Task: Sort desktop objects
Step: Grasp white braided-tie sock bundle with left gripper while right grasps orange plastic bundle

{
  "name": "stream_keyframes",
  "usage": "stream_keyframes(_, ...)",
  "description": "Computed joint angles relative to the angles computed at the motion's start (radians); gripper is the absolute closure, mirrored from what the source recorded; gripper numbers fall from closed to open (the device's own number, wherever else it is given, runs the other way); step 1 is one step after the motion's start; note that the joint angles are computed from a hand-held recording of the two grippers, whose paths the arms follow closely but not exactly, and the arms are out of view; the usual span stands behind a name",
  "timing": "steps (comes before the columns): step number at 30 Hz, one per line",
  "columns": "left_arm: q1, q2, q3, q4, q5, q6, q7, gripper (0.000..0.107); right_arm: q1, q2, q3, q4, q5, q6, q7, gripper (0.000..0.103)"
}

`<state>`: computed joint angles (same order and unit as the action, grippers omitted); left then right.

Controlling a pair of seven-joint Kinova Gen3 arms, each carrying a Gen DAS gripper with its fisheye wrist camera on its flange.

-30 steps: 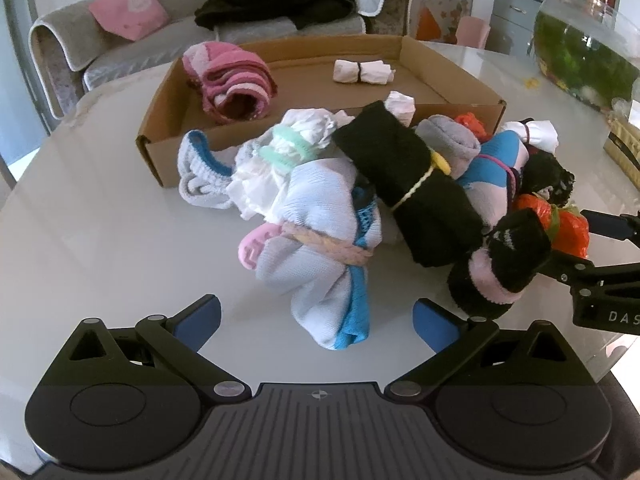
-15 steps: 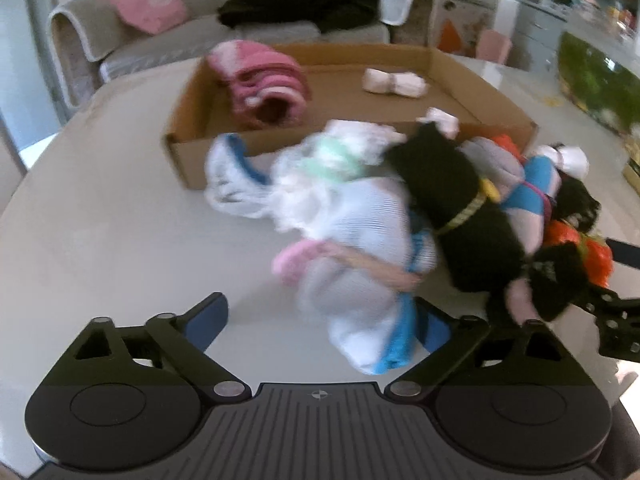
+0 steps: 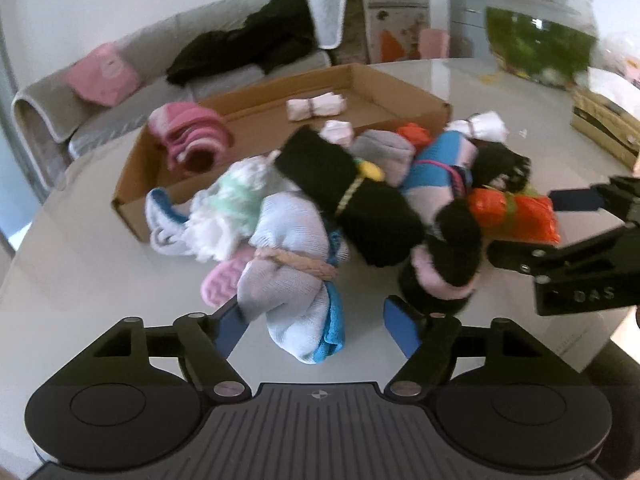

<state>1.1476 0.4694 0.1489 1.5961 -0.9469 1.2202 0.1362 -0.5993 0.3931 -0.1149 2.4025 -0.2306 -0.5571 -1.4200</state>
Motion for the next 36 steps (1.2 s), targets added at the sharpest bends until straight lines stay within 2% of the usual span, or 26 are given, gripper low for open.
stream_keyframes(3, -0.012, 0.005, -0.003, -0.009, 0.008, -0.007, -0.006, 0.021, -0.007, 0.004, 0.0, 0.0, -0.008, -0.007, 0.002, 0.009)
stream_keyframes(8, -0.052, -0.005, -0.017, 0.0, 0.03, -0.048, 0.015, 0.019, -0.009, 0.014, -0.005, 0.008, -0.006, -0.04, 0.001, 0.019)
stream_keyframes(10, -0.051, -0.004, -0.019, -0.003, 0.03, -0.041, 0.016, 0.018, -0.012, 0.014, -0.004, 0.009, -0.012, -0.052, 0.0, 0.035)
stream_keyframes(12, -0.05, 0.001, -0.019, -0.009, 0.029, -0.034, 0.012, 0.019, -0.005, 0.015, -0.009, 0.011, -0.005, -0.058, -0.008, 0.046)
stream_keyframes(15, -0.037, 0.006, -0.021, -0.01, 0.021, -0.021, 0.025, 0.022, -0.008, 0.018, -0.012, 0.02, -0.005, -0.078, -0.01, 0.051)
stream_keyframes(20, -0.033, 0.013, -0.02, -0.02, 0.02, -0.003, 0.022, 0.029, 0.0, 0.018, -0.017, 0.032, 0.01, -0.093, -0.016, 0.057)
stream_keyframes(26, -0.028, 0.004, -0.021, -0.017, 0.024, 0.02, 0.039, 0.049, 0.006, 0.019, -0.024, 0.038, 0.023, -0.102, -0.027, 0.063)
stream_keyframes(32, -0.037, -0.011, -0.01, -0.003, 0.029, 0.011, 0.056, 0.052, 0.002, 0.016, -0.025, 0.042, 0.026, -0.102, -0.028, 0.065)
stream_keyframes(36, -0.017, -0.003, -0.008, -0.014, 0.015, 0.044, 0.063, 0.052, 0.0, 0.012, -0.023, 0.052, 0.021, -0.112, -0.028, 0.065)
